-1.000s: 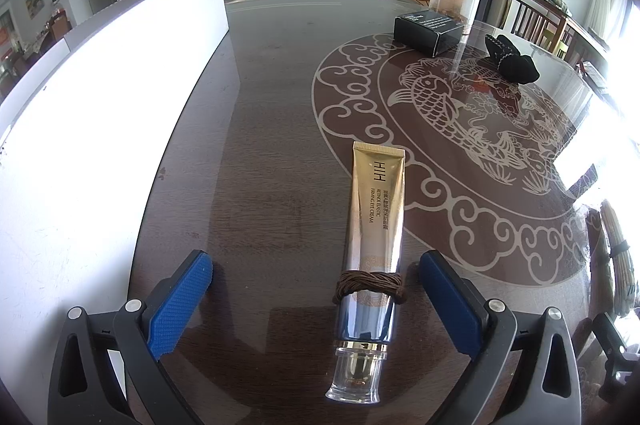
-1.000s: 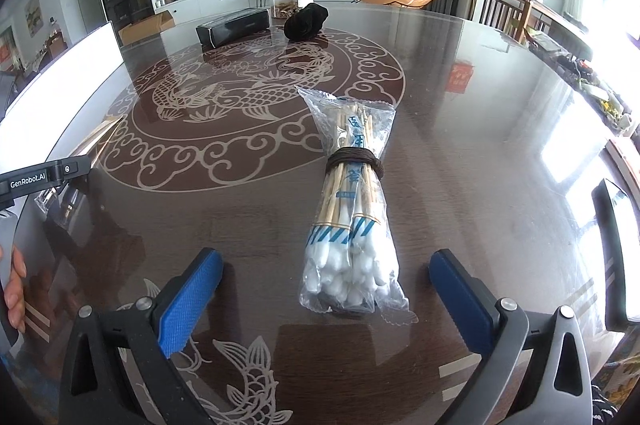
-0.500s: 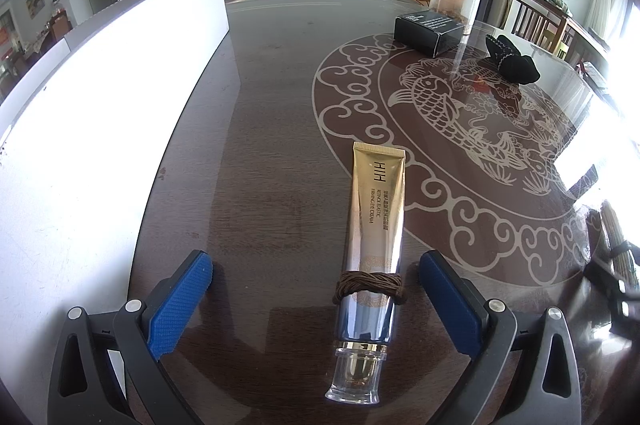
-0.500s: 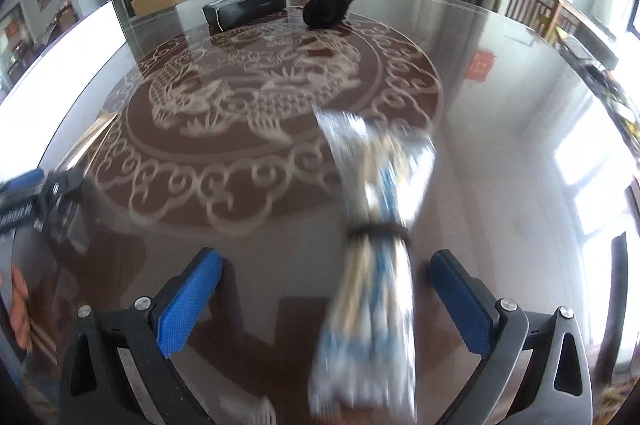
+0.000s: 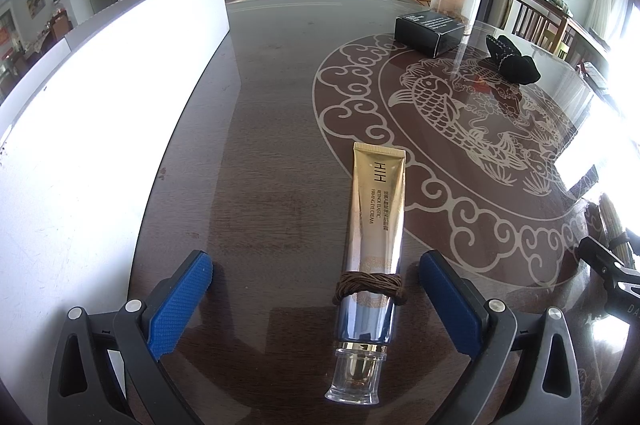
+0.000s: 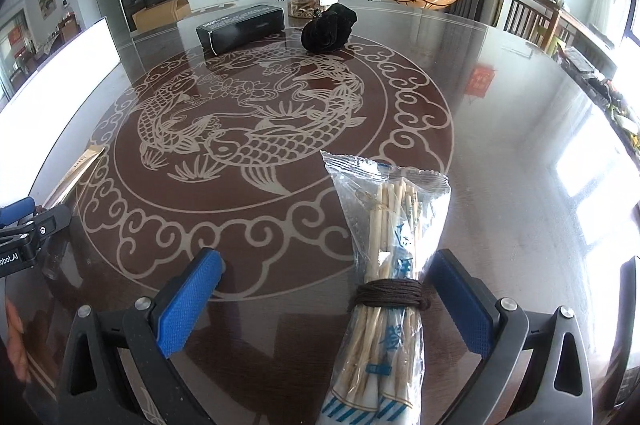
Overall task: Organize objects
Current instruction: 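Hold the gold tube and cotton swab bag just above the table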
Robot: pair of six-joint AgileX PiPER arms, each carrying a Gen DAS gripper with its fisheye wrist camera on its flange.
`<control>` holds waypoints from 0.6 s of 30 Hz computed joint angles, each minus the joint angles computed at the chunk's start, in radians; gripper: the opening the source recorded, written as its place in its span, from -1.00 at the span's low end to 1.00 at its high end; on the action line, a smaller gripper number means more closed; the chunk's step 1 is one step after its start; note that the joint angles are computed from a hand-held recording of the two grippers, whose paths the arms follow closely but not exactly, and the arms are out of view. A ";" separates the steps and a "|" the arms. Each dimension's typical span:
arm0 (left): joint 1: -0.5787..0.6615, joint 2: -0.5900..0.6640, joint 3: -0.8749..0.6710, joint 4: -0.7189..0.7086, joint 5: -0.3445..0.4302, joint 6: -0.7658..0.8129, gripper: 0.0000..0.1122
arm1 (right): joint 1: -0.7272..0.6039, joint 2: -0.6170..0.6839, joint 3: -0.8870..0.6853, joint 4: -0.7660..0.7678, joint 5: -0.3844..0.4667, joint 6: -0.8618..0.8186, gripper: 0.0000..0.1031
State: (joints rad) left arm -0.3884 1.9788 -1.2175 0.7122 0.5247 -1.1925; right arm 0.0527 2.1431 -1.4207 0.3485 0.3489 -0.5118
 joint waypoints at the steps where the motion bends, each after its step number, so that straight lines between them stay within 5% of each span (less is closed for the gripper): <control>1: 0.000 0.000 0.000 0.000 0.000 0.000 0.84 | 0.000 -0.001 0.001 -0.001 0.001 0.001 1.00; 18: 0.001 -0.003 0.005 0.001 -0.003 0.000 0.84 | 0.000 0.002 -0.001 0.001 -0.001 -0.001 1.00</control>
State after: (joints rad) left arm -0.3873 1.9757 -1.2125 0.7134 0.5217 -1.1923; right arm 0.0528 2.1449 -1.4214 0.3499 0.3477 -0.5133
